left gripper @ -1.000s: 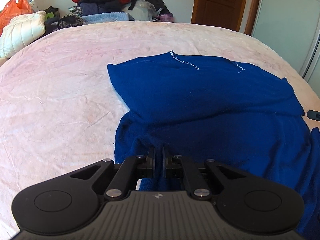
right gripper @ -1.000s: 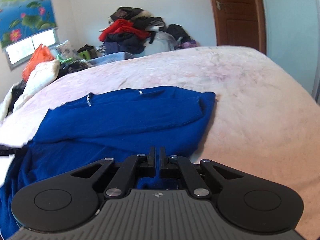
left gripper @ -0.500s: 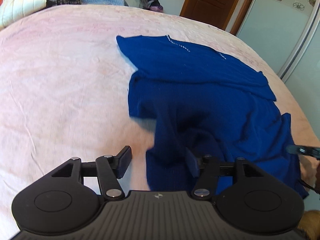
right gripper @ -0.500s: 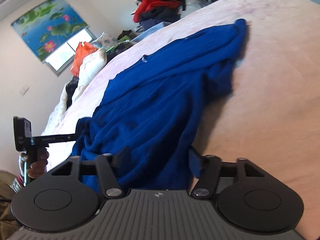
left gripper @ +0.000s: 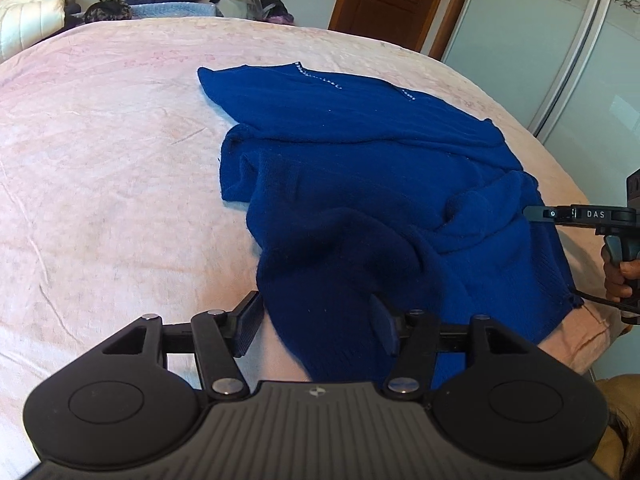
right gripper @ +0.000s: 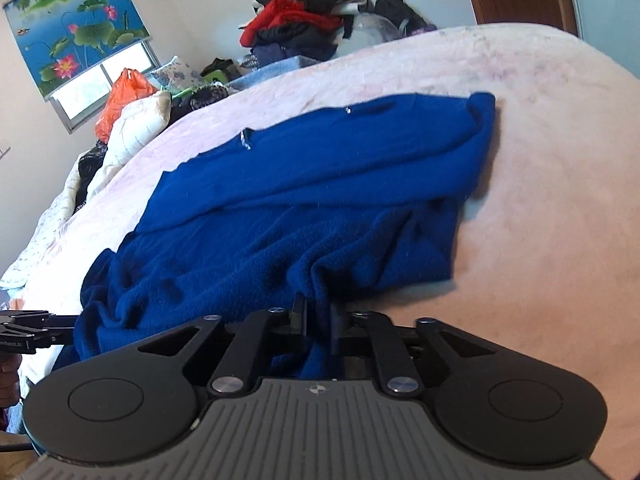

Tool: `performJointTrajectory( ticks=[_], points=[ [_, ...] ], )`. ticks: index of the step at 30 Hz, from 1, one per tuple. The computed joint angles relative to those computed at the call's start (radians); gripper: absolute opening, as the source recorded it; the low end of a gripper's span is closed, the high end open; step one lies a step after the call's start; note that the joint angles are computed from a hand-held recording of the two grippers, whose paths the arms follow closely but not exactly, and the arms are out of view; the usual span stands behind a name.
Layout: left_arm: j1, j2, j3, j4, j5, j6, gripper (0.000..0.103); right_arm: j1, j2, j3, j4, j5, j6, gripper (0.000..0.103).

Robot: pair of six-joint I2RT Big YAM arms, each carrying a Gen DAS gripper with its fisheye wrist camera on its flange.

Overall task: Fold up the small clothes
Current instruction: 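Grasp the blue sweater hem with the left gripper while the right gripper grasps the hem too, then lift the held hem with both grippers and fold it toward the beaded collar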

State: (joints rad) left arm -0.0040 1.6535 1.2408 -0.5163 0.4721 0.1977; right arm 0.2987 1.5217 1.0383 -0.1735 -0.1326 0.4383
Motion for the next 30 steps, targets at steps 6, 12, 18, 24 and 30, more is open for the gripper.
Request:
performJointTrajectory(
  ticks=[6,12,18,24,30],
  points=[
    [0.023,-0.017,-0.021,-0.046,0.077,0.05,0.06,-0.052,-0.104,-0.164,0.102,-0.187,0.156,0.039],
    [0.016,-0.049,-0.069,-0.064,0.137,0.109,0.06,-0.036,-0.155,-0.267,0.196,-0.328,0.234,0.039],
    [0.012,-0.023,-0.052,-0.059,0.196,0.027,0.059,-0.018,-0.084,-0.239,0.27,-0.345,0.315,0.017],
    [0.004,0.017,-0.001,-0.118,0.203,-0.045,0.01,0.007,-0.097,-0.232,0.244,-0.3,0.295,0.006],
    [0.019,-0.093,-0.062,-0.021,0.252,-0.022,0.009,-0.005,-0.218,-0.251,0.22,-0.309,0.21,0.008]
  ],
)
